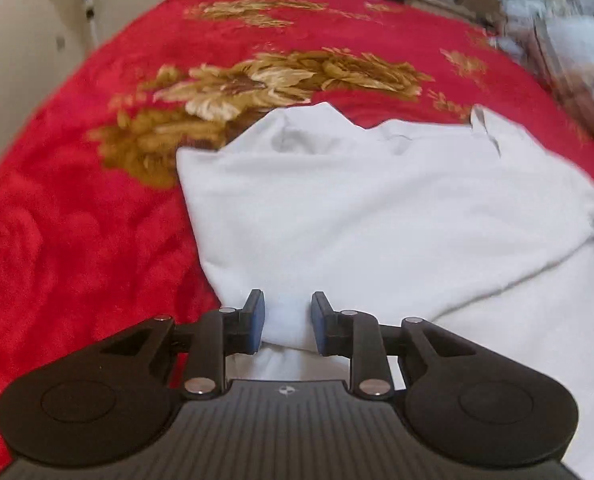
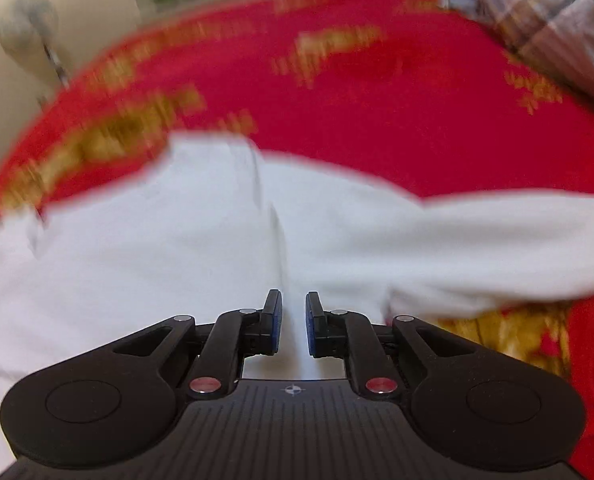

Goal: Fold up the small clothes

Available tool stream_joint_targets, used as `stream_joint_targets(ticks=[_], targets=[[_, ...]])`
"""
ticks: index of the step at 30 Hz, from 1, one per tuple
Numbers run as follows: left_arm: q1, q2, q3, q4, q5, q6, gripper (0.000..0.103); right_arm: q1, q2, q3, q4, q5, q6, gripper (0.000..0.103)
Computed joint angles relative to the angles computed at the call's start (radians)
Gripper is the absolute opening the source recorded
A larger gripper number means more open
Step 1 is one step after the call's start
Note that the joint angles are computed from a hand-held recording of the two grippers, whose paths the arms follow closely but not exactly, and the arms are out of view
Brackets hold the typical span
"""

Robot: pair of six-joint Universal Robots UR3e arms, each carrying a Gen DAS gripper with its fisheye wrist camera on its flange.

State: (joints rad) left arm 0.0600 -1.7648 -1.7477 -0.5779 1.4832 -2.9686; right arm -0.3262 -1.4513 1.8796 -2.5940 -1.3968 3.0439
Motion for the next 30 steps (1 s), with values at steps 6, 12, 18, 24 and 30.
stream_joint_targets(ticks=[6,12,18,24,30], targets=[[0.023,0.335,-0.124,-0.016,-0.056,-0.041,0.043,-0.101,-0.163,0.098,-0.104,0.139,-0.006,0.013],[-0.094,0.621,-0.371,0.096,0.062,-0.212,0.059,-0.315,-0.394,0.221,-0.087,0.391,-0.117,0.013],[-0.296,0.567,-0.422,0.183,0.263,-0.327,0.059,-0.712,-0.751,0.305,0.26,0.711,-0.347,0.013],[-0.32,0.543,-0.43,0.234,0.298,-0.294,0.059,-1.135,-0.837,0.054,1.042,0.933,-0.758,0.021],[-0.312,0.506,-0.415,0.239,0.268,-0.292,0.059,-1.173,-0.64,0.136,0.713,0.842,-0.681,0.027]])
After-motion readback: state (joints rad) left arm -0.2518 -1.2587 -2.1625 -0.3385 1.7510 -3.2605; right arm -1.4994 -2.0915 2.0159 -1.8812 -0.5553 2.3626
